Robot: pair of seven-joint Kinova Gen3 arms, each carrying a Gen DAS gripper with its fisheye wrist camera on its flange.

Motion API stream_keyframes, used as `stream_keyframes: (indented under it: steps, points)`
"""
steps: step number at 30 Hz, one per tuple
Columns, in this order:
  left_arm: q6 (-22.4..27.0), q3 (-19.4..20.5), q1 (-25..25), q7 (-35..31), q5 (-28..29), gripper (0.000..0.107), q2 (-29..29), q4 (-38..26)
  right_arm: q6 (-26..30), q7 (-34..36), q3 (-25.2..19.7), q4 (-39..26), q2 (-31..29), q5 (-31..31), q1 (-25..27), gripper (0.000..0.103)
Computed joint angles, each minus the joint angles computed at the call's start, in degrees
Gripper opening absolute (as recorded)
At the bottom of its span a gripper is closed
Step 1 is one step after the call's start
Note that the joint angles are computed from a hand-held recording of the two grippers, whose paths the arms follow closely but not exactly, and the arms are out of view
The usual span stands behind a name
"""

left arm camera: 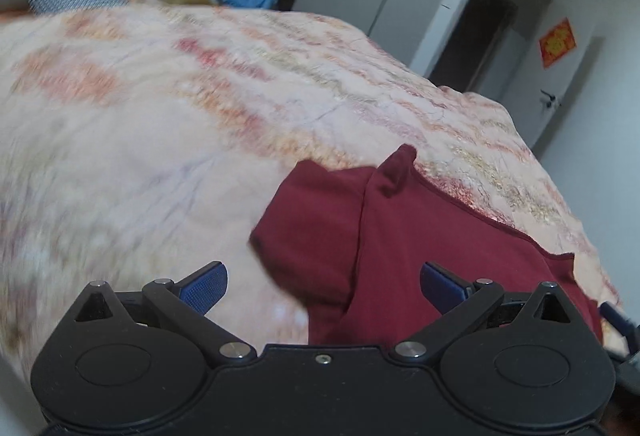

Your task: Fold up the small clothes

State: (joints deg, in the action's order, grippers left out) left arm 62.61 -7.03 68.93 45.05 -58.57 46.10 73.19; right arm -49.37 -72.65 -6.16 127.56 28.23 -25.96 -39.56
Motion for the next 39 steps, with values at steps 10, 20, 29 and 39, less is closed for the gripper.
stream_keyframes:
  steps: [10,20,29,39]
  points:
    - [-13.1,-3.2,2.3,22.3,-9.7,0.102,1.4,7.0,-5.5,2.8,-1.0,-0.1,7.6,-3.1,-3.6,0.103]
    - [-12.4,-3.1,2.0,21.2,-10.4,0.102,4.5,4.1,-12.7,-1.8,-0.8,2.0,10.9,0.3,-3.4,0.103]
    - [-11.3,-3.1,2.2,18.8,-9.3,0.102,5.2,2.8,-17.6,1.1,-0.4,2.5,12.7,-3.8,-6.5,0.103]
    - [-17.9,-8.7,5.5,30.8,-15.3,0.102,4.9,6.7,-18.7,2.5,-1.0,2.5,13.0,-5.0,-6.7,0.103]
